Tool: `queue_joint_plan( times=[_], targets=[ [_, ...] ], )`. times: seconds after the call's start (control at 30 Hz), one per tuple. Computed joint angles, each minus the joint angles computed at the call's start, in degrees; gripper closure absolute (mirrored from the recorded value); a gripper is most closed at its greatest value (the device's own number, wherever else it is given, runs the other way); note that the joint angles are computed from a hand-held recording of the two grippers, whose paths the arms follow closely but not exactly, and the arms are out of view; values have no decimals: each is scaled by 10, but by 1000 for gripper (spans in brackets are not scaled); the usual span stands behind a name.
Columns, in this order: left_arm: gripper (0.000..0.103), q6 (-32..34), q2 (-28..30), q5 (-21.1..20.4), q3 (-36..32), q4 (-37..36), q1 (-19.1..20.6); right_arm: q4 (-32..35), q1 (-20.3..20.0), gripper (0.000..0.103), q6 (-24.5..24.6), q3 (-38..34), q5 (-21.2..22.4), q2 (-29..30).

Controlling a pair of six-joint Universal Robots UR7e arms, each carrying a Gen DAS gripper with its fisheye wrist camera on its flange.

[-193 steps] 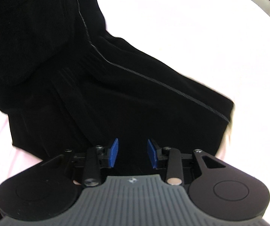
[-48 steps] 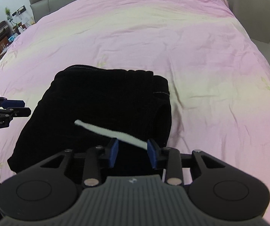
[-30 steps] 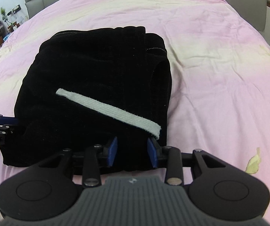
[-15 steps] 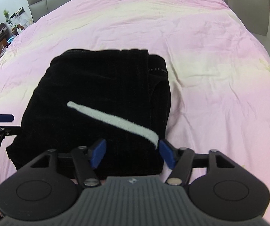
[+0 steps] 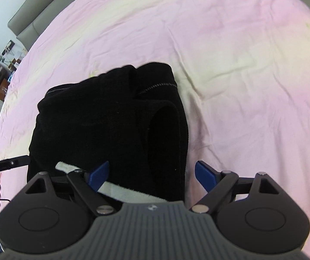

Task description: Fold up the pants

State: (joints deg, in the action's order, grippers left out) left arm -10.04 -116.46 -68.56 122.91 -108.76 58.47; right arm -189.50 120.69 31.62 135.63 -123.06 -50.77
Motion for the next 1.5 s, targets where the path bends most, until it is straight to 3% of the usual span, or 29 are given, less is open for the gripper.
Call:
queue_joint_plan(
  times=[0.23,0.37,0.5,0.6,0.73,1.07,1.33,1.5],
  targets=[
    [15,33,30,-46,2,-36,41,-87,-58,20,-22,19,65,30],
    [25,39,51,-76,4,-47,63,-127,-80,19,-34,23,93,46],
    [29,46,60,-79,3,-51,67,-172,-97,24,-53,26,120,67],
    [33,43,60,-70,1,-42,60,-157,-81,28,-56,14,101,72],
    [40,21,52,-34,1,-17,20,-106,-53,39,-48,-4,75,59],
    [48,-45,15,49,1,61,-93,29,39,54,-20,-72,-25,50],
    [49,-104,-49,91,-40,184,-172,89,104,61,9,-108,-27,39],
    [49,-155,-86,129,-104,311,-234,116,151,61,29,-147,-20,47]
  ],
)
